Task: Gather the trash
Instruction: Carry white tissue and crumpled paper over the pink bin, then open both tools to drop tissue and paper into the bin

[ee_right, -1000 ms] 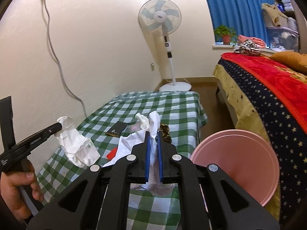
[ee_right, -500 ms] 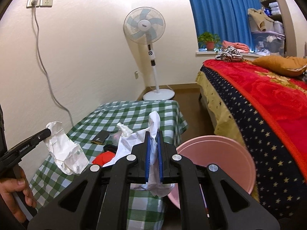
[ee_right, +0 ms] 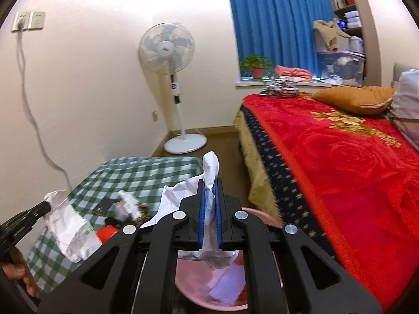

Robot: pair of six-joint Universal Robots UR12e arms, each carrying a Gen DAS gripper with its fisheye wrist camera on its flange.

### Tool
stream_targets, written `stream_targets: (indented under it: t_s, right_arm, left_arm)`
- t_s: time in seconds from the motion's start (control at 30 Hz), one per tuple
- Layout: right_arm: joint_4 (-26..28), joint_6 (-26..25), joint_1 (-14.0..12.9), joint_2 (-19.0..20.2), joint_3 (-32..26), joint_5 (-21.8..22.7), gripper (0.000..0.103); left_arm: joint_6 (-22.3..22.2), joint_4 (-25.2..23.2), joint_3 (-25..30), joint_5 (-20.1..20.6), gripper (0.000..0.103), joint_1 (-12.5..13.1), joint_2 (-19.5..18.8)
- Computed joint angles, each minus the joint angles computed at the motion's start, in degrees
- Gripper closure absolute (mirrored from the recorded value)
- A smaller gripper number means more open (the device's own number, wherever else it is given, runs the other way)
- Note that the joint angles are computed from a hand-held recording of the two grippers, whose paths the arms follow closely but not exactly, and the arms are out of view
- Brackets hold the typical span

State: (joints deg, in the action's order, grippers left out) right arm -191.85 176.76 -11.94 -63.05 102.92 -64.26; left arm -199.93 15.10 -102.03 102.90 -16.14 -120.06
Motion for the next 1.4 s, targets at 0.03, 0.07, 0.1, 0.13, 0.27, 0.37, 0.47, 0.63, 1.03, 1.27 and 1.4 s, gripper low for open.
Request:
stream_targets:
  t_s: [0.03,0.07,0.1,0.13,0.27,0.37,0.47,0.63,1.03,1.27,1.4]
  right_arm:
    - [-0.06,0.63,-0.18,0.34,-0.33,-0.49,0.096]
    - [-0.02,1.21,-0.33,0.67,-0.61,-1.04,0.096]
    - [0.10,2.02,-0.49,1.07,-0.87,-1.62,0.096]
    - [0.40,2.65,-0.60,1.31,-1.04,-1.88,0.096]
    - [0.91,4.74,-0.86,2.15,-1.78,-2.27,0.096]
    - [1.25,4.83,-0.63,2.68,-2.29,-2.88,0.096]
    - [1.31,4.56,-0.40,3.14,-2.56,-3.91,0.096]
    - [2.33,4.99,-0.02,3.85,-3.52,-5.32,0.096]
    - [4.54,5.11,0.67,5.02,-5.17,-7.46,0.096]
    - [4.85,5.28,0.75,5.19,-5.40,-7.83,0.096]
    - [5.79,5.54,0.91,5.26,-5.64,-8.92,0.089]
  left_arm:
    - [0.23,-0.26,0.44,-0.38,0.102,-0.17,-0.26]
    - [0.57,-0.66,1.13,-0.81,0.102,-0.43,-0.65]
    - [0.85,-0.80,1.47,-1.09,0.102,-0.62,-0.86]
    - [1.31,-1.14,2.18,-1.53,0.102,-0.92,-1.28]
    - [2.56,-2.57,4.87,-2.98,0.102,-1.94,-2.82]
    - [3.38,-3.32,7.34,-4.11,0.102,-2.59,-4.32]
    - [4.02,-4.33,10.07,-5.32,0.102,-3.09,-5.96]
    - [4.36,-5.94,13.51,-6.88,0.102,-3.39,-8.21]
    - [4.70,-10.38,19.00,-9.08,0.102,-3.80,-11.76]
    - [4.65,-11.33,20.30,-10.33,0.102,-3.77,-12.56]
    - [4.47,-12.65,20.68,-12.90,0.101,-3.33,-12.66]
